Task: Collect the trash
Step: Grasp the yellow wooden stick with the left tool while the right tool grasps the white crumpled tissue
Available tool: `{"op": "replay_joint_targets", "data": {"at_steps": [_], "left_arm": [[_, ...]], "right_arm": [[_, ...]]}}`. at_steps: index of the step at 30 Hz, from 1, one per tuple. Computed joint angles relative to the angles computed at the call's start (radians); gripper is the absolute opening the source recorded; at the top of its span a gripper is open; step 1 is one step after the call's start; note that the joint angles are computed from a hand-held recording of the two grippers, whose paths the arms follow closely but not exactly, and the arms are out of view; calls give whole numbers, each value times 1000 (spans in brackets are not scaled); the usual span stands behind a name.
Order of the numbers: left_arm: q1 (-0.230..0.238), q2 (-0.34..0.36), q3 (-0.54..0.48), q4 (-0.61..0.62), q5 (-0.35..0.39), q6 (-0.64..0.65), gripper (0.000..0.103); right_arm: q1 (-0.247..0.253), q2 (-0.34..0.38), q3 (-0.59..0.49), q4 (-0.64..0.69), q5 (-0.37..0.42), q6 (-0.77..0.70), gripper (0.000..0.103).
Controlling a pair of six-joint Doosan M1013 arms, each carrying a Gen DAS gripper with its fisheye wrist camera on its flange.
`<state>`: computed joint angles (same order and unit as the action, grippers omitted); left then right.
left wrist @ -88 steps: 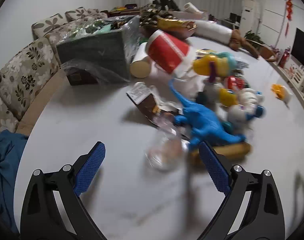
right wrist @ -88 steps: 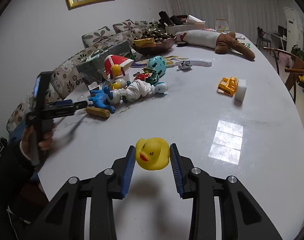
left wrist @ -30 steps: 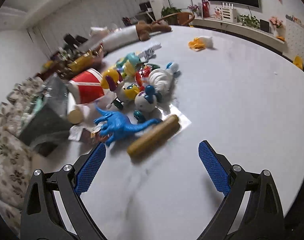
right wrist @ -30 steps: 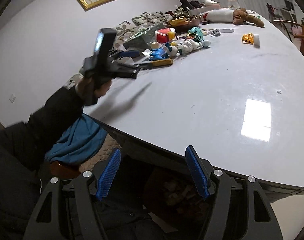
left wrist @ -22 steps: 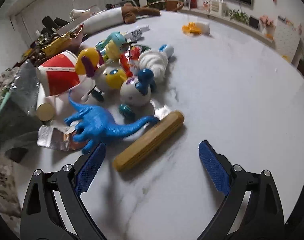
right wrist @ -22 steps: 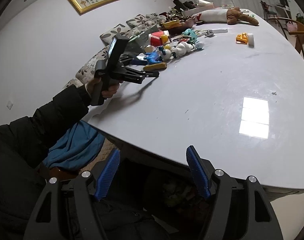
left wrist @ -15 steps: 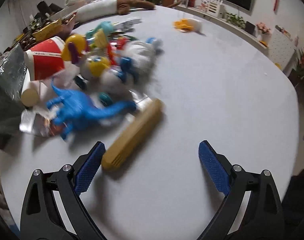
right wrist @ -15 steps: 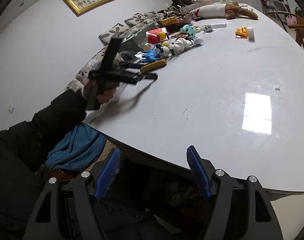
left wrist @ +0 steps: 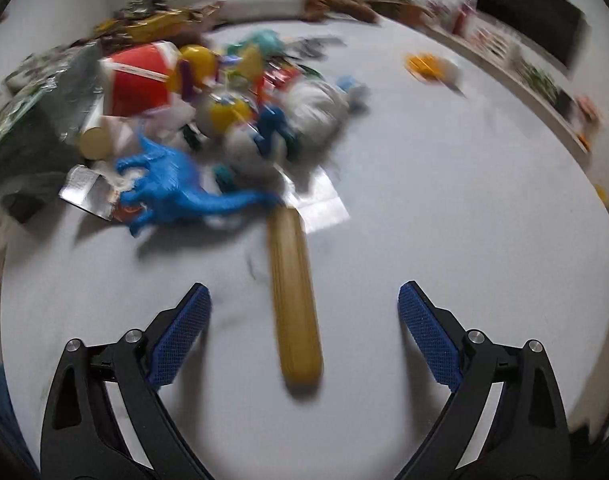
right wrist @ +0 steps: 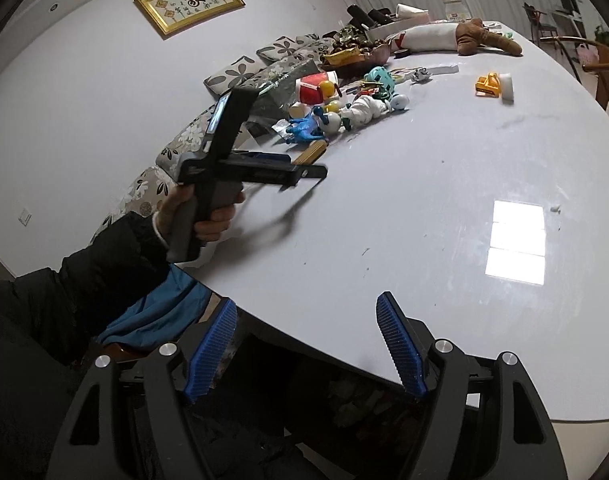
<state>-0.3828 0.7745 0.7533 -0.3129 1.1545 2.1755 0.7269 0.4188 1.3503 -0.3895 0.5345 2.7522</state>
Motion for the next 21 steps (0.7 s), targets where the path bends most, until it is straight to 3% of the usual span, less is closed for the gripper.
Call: {"op": "replay_joint_targets", "data": {"at_steps": [2, 4, 6, 7, 9, 13, 17, 19, 21], "left_arm": [[-2, -19, 35, -2, -49, -9, 73], [-2, -42, 71, -26, -80, 11, 17], [4, -47, 76, -56, -59, -3, 17], [7, -62, 102, -60, -86, -24, 17], [12, -102, 169, -79, -167, -33, 17], [52, -220, 341, -246, -330, 42, 17], [76, -299, 453, -329, -419, 100, 17], [79, -310, 467, -335, -415, 96, 17], [80, -316, 476, -334, -414, 89, 17]], "right_arm": [[0, -2, 0, -13, 10, 9, 71], [-1, 0, -7, -21, 36, -2, 71], [-3, 6, -21, -30, 65, -11, 71], [-6, 9, -27, -27, 74, -21, 71], [-19, 22, -54, -37, 91, -29, 70], [-60, 87, -175, -46, 153, -140, 70], [-119, 229, -409, -20, 248, -347, 72], [-141, 300, -524, 8, 300, -451, 72], [-157, 389, -676, 21, 399, -564, 71]]}}
